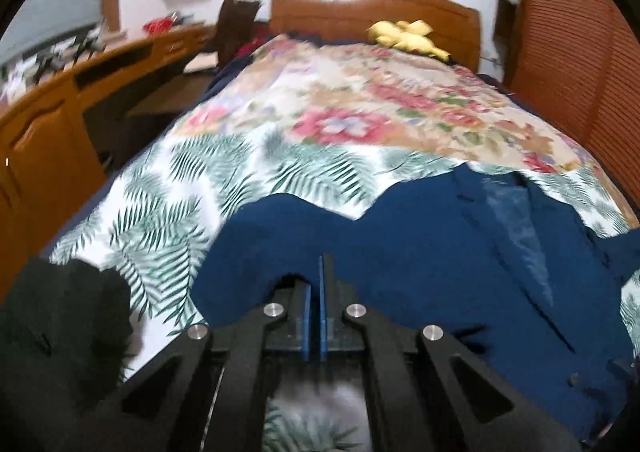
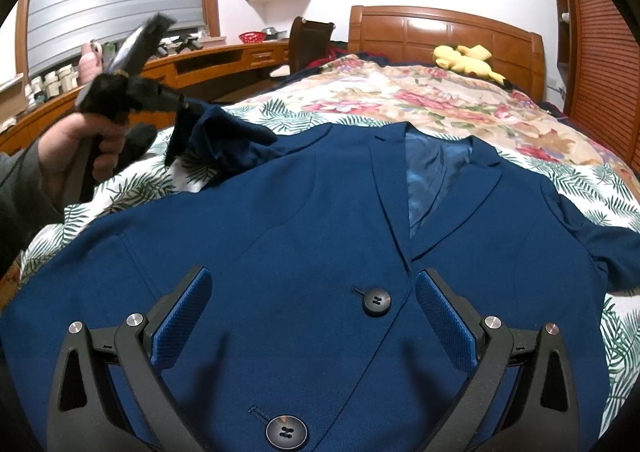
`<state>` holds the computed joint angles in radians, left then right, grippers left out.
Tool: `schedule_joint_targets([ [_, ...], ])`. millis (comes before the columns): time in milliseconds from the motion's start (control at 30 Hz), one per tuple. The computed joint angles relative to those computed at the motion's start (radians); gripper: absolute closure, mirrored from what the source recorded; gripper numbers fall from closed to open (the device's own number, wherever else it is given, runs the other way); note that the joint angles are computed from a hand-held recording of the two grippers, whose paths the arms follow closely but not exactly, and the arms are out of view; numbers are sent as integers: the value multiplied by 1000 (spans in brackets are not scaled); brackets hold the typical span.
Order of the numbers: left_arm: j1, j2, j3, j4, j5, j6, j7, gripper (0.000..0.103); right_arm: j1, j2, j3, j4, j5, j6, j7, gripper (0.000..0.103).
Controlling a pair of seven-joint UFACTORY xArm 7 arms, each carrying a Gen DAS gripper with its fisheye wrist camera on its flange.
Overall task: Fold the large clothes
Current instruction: 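Lift the gripped blazer side with its sleeve and fold it over the front, then open the left tool and release the folded side onto the blazer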
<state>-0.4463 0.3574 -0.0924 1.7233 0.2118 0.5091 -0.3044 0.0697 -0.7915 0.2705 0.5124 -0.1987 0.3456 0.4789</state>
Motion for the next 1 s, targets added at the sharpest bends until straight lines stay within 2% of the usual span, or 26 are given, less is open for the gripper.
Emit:
schedule_joint_targets([
  [133, -23, -34, -27, 5, -4, -3, 23, 103, 3, -13, -4, 3, 5, 19, 5, 0],
  [267, -54, -71, -53, 15, -2, 17, 58, 103, 45, -96, -54, -10, 43, 85, -14, 0],
  [633, -141, -188, -112, -39, 41, 22, 84, 103, -15, -340, -56, -39, 35, 252, -43, 0],
  [833, -158, -259, -145, -137, 47, 19, 83, 103, -27, -381, -46, -54, 31, 285, -55, 0],
  [1000, -145, -313, -166, -249, 5, 11, 100, 103, -37, -376, -43, -59, 31, 300, -51, 0],
])
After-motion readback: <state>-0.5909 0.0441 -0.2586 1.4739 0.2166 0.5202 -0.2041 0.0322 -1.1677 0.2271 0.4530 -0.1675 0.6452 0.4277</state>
